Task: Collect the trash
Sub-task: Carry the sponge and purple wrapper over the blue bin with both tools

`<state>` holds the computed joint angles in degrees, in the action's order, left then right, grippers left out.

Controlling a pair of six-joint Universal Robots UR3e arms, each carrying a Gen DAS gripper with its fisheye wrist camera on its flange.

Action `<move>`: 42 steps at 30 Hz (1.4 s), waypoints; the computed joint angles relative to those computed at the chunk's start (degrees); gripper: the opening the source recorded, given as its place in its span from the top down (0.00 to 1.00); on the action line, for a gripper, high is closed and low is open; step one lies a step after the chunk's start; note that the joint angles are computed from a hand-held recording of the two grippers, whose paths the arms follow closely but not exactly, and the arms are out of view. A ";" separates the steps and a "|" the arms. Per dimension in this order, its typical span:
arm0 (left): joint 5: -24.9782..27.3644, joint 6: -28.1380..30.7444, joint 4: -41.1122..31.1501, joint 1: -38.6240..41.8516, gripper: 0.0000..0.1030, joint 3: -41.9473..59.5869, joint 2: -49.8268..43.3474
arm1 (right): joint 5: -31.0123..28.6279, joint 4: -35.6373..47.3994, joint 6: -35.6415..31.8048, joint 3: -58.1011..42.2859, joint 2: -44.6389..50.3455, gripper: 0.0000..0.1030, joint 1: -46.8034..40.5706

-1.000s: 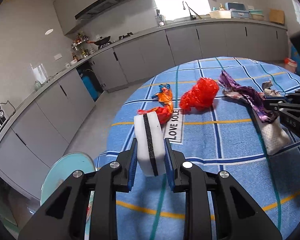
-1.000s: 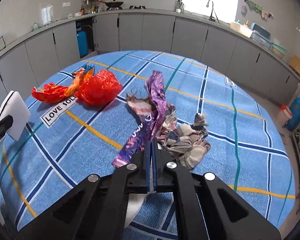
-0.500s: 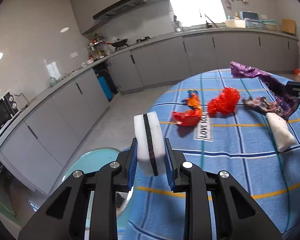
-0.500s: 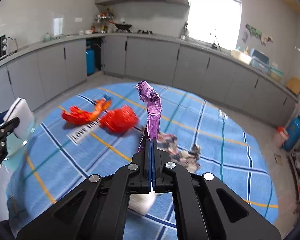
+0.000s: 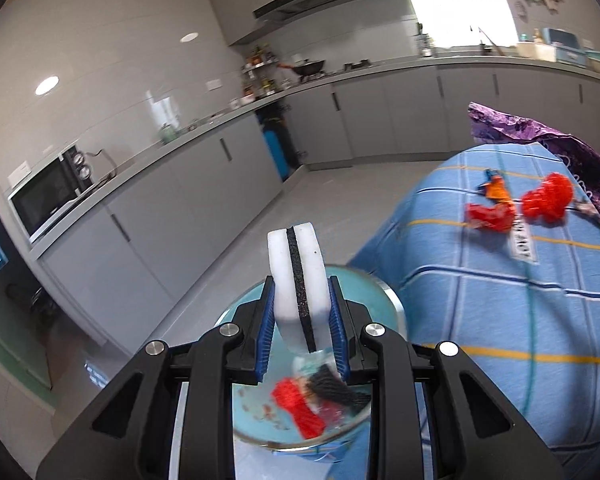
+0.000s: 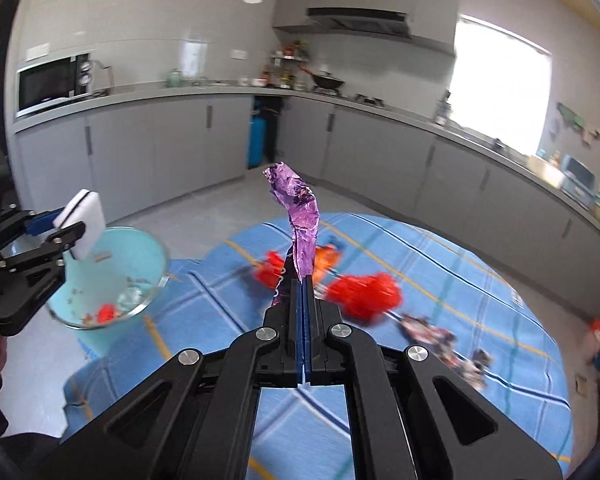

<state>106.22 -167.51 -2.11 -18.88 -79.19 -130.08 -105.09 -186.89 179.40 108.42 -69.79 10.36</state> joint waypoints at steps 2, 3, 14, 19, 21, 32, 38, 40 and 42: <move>0.10 -0.10 0.19 1.14 0.76 -0.66 0.31 | 0.21 1.27 -0.28 -3.66 2.23 0.99 1.60; 0.17 -0.24 0.41 1.61 0.76 -1.24 0.60 | 0.31 1.74 -0.39 -5.10 3.14 0.99 2.11; -0.35 -0.63 1.36 5.58 0.76 -4.22 2.42 | 3.40 6.20 -1.99 -18.30 11.73 0.99 6.48; -0.44 -0.57 1.01 6.80 0.76 -4.25 2.79 | 4.64 8.99 -2.20 -24.69 15.65 0.99 7.75; -0.34 -0.45 1.09 7.13 0.76 -4.32 2.83 | 4.86 9.70 -2.35 -26.60 16.91 0.99 8.29; 0.01 0.08 -0.27 8.71 0.75 -2.67 1.29 | 5.92 14.30 -3.22 -36.03 22.81 0.99 9.64; 1.03 0.89 -0.69 9.00 0.75 -1.21 -0.53 | 6.46 16.72 -3.92 -40.22 25.85 0.99 10.21; 1.05 1.02 -1.10 9.14 0.75 -0.73 -0.97 | 6.82 17.43 -4.35 -41.35 26.72 0.99 10.35; 1.59 1.33 -0.98 9.09 0.75 -0.26 -1.61 | 7.07 18.31 -4.71 -42.64 27.65 0.99 10.35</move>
